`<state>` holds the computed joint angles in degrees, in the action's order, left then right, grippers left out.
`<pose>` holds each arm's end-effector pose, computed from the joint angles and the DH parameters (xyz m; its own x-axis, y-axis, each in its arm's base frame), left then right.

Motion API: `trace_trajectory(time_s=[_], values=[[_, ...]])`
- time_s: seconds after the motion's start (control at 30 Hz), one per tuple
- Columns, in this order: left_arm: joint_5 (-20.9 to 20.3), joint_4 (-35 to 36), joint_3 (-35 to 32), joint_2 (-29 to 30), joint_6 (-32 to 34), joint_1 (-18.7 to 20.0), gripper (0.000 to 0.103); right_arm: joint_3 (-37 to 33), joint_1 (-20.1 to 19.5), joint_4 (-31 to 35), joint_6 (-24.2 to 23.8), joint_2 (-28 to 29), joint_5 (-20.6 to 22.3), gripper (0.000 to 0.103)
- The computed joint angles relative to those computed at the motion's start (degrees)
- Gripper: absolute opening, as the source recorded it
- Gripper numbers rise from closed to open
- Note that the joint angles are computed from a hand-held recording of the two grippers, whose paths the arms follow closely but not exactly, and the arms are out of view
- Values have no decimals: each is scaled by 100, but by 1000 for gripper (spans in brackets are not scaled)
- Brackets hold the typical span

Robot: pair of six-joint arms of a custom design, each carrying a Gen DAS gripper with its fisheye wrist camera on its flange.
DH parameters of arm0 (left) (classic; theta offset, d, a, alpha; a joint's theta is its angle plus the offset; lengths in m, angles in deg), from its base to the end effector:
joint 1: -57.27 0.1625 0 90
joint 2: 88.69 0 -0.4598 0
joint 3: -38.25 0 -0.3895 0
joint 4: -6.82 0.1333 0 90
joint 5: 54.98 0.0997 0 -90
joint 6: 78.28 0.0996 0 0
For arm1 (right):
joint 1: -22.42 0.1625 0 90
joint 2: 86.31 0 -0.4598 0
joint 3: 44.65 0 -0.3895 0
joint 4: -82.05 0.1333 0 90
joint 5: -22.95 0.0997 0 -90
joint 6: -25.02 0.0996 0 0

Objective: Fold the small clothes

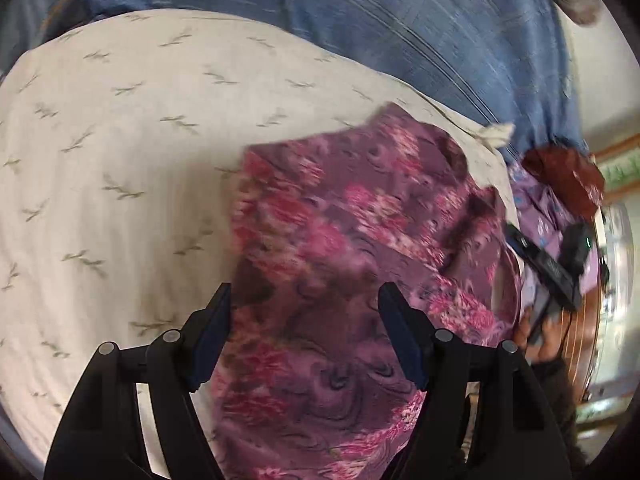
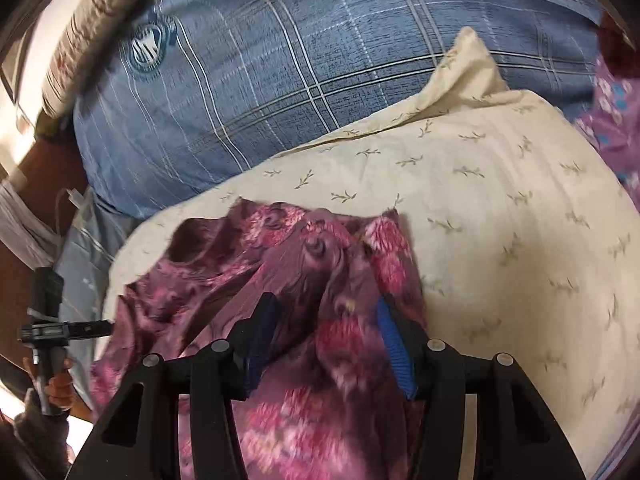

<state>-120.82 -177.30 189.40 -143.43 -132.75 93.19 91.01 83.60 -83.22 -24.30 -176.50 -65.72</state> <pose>-0.1554 -0.3275 0.0561 -0.9619 -0.0421 -0.2702 0.0454 0.9498 -0.3096 -0.0777 -0.4225 0.3078 -0.8918 -0.2690 0.3638 -0.3958 0.8534 -0.3392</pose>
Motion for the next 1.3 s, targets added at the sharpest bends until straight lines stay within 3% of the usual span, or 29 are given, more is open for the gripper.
trace_trajectory(time_s=[0.03,0.07,0.1,0.13,0.17,0.3,0.37,0.43,0.53,0.6,0.67,0.7,0.8,0.87,0.9,0.97,1.07,1.1,1.17,1.23,1.3], values=[[77,1,9,37,30,-109,62,-43,30,46,-14,78,-16,52],[198,20,41,83,12,-272,29,-38,81,-31,-121,151,-71,32],[196,125,10,72,-13,-306,5,3,110,-157,-229,167,-101,14],[187,130,33,47,-104,-370,5,30,131,-189,-297,143,-102,6],[337,50,115,14,-245,-532,5,45,101,-107,-352,48,31,6],[817,-34,219,-348,-452,-954,5,-159,-210,820,-147,-638,1281,5],[1121,-78,197,-421,-565,-1008,5,-288,-298,1001,19,-768,1669,5],[1475,-123,145,-422,-676,-925,5,-350,-282,752,217,-673,1676,5],[1715,-89,-57,-248,-889,-422,5,-498,-340,368,627,-292,1506,5],[1549,171,-284,-100,-893,36,5,-675,-293,327,831,76,987,6],[1549,485,-411,-14,-1009,253,5,-665,-235,-118,1031,348,320,12],[1508,340,-364,-8,-1012,325,5,-654,-254,-142,1032,353,276,12],[1273,-541,-96,-68,-923,450,6,-620,-570,276,956,44,929,19],[1152,-963,34,-99,-837,438,11,-659,-666,586,887,-102,1310,45],[1140,-1053,72,-90,-829,379,20,-679,-663,676,862,-138,1371,49],[1152,-1020,4,-20,-832,308,37,-696,-495,517,917,-18,1173,56],[1027,-1090,-109,176,-742,304,39,-791,-274,426,1105,317,722,56],[988,-1160,-117,259,-712,297,38,-872,-175,543,1161,448,523,54],[924,-1116,-185,299,-619,263,38,-794,7,278,917,514,362,6],[1146,-859,-240,272,-579,124,38,-612,-124,101,731,256,1112,5],[1562,-314,-424,291,-598,45,33,-522,-315,-111,911,78,1838,4]])
